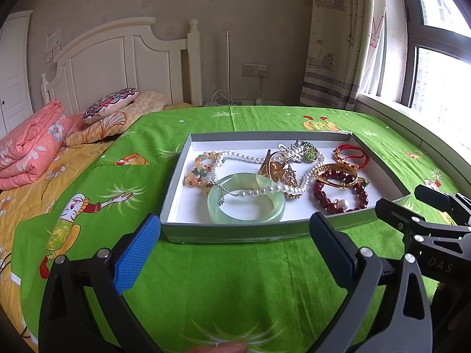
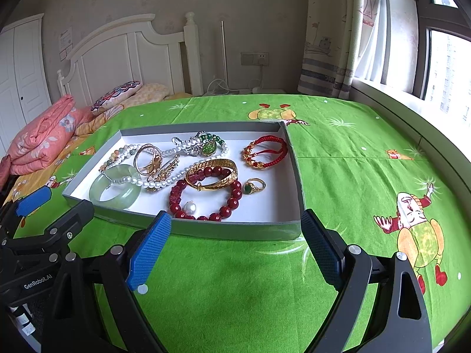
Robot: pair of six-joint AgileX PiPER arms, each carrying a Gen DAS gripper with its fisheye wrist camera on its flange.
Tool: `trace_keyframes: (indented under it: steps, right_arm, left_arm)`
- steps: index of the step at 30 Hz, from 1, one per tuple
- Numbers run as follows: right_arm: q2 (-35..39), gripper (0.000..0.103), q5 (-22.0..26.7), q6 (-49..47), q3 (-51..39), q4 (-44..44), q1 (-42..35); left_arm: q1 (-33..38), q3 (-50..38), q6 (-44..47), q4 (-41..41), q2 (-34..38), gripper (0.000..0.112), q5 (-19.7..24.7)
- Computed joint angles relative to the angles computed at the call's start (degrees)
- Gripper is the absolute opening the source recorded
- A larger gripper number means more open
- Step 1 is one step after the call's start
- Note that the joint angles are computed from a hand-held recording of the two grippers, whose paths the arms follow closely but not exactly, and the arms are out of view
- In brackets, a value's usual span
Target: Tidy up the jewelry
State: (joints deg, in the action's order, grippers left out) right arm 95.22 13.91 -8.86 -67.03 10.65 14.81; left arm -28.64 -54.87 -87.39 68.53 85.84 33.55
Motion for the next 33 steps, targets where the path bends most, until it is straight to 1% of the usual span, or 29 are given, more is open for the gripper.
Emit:
trace_keyframes:
  steps: [4,8,17,21,22,25,27,29,31,32,33]
  right_arm:
    - [0.01,0.086,0.03,-0.04,0.03,0.03,0.02]
    - [0.03,0.086,0.02,-0.11,0.07,0.09,0.04]
    - [0.1,0.086,0.14,-0.37,-0.02,0.32,0.04]
    - [0.11,0.086,-0.19,0.04,0.46,-0.07,0.38]
    - [0.19,0.086,-0.1,-0.33,0.34,0.27,0.3]
    - [0.19,0.086,-0.01,-0.24,0.29,0.2,0.3]
    - [0.17,0.086,-0.01,-0.71,0.37,0.68,0.31]
    - [0.11,0.086,0.06,-1.03,0.48,0.99,0.35]
    - [-0.1,0.086,0.82,-3.17,0.55,2.59,0.38]
    - [-0.12,0.086,2.06,-5.23,0.19,3.83,0.37]
    - [0.06,0.086,4.13,-5.68,-0.69,3.06,0.44]
  left_arm:
    - [-0.12,-0.27,0.36,-0.32,0.23,0.1,0.65]
    - [-1.11,-1.07,0.89,-0.5,1.19,0.1,3.23]
    - [-0.8,-0.27,0.53,-0.02,0.57,0.1,2.01]
    - [-0.57,-0.74,1.83,-1.15,0.79,0.1,1.84]
    - [-0.53,-0.99,2.38,-1.57,0.96,0.1,2.09]
    - [-1.78,-1.21,0.16,0.58,1.71,0.1,5.48]
    - [-1.61,-1.17,0.23,0.51,1.66,0.1,5.21]
    - [-0.83,-1.66,2.35,-1.7,1.69,0.1,4.33]
    - [0.64,-2.13,6.84,-6.24,1.46,0.1,2.3]
    - [1.33,-2.42,9.04,-8.81,1.36,0.1,1.63]
    - [1.77,-2.83,11.09,-11.33,1.44,0.1,1.68]
